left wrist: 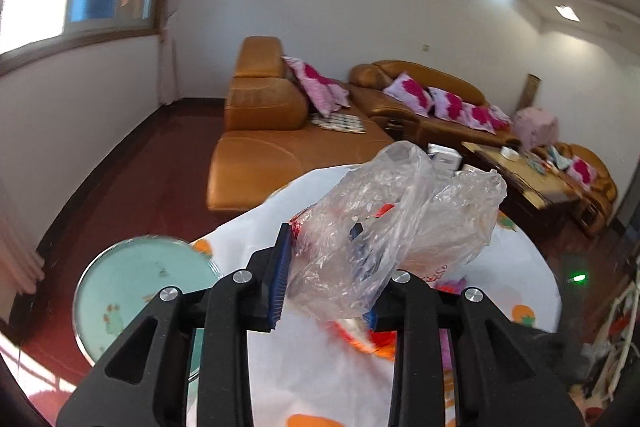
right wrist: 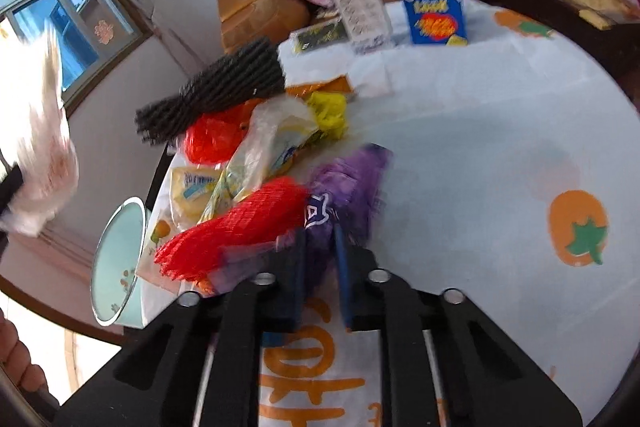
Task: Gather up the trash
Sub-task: 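Grasp the clear plastic bag with the left tool while the right tool grasps the purple wrapper, then carry both items over the teal bin and open both tools to drop them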
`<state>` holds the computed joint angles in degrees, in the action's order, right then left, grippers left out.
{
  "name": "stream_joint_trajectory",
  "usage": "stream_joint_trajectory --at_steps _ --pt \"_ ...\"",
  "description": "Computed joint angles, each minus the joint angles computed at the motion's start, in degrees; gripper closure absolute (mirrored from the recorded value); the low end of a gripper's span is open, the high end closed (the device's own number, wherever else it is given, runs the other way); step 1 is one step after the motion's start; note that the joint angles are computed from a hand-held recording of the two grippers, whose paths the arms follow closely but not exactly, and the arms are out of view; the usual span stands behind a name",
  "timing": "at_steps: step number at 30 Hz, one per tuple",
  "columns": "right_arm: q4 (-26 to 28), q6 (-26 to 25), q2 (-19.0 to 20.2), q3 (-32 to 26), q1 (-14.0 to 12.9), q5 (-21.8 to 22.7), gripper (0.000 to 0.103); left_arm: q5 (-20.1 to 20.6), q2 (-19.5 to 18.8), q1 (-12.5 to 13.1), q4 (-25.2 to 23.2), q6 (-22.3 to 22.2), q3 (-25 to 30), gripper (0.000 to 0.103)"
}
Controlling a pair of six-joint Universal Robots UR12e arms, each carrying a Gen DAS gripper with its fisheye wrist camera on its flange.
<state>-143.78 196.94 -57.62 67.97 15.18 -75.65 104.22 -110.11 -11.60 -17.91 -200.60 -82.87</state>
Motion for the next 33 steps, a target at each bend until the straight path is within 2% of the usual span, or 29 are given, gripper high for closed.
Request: stream_joint_trajectory --at_steps 2,4,6,11,14,18,23,25,33 --pt "-1.91 -0.09 -0.94 0.86 0.11 -2.78 0.090 0.57 0.83 0.46 -0.17 -1.63 -1.17 0.074" --pt "-5.11 -0.63 -2.25 2.07 0.57 -7.68 0.091 1.60 1.67 0.94 0.02 -3.37 -2.40 0.074" --pt "-7.44 -1.32 -2.84 2.40 0.88 -10.04 0.091 3.03 2.42 1.28 0.59 -4.74 -3.50 0.074" --pt "-10.93 -5.52 -2.91 1.41 2.36 -8.90 0.090 9.58 4.38 1.87 0.91 -7.57 -6.17 0.073" --pt "-10.68 -7.93 -2.02 -0.17 3.74 -5.52 0.090 13.48 5.72 2.43 -0.60 -9.64 -7.90 0.073" --pt "-8.34 -10.39 0.59 -4.21 5.96 0.94 0.090 17.10 7.54 3.18 -2.78 -12.28 -10.10 0.073" --pt "-2.70 -14.04 4.62 -10.39 8.76 4.83 0.090 19.51 8.68 4.39 -6.26 -16.22 -11.86 0.073" --pt "-0.95 -16.16 6.13 -12.63 9.72 4.48 0.090 20.48 8.42 4.61 -8.33 -17.18 -11.68 0.073" --pt "7.90 -22.46 11.33 -20.80 12.59 2.56 0.090 18.19 8.10 6.14 -10.68 -18.18 -12.92 0.073"
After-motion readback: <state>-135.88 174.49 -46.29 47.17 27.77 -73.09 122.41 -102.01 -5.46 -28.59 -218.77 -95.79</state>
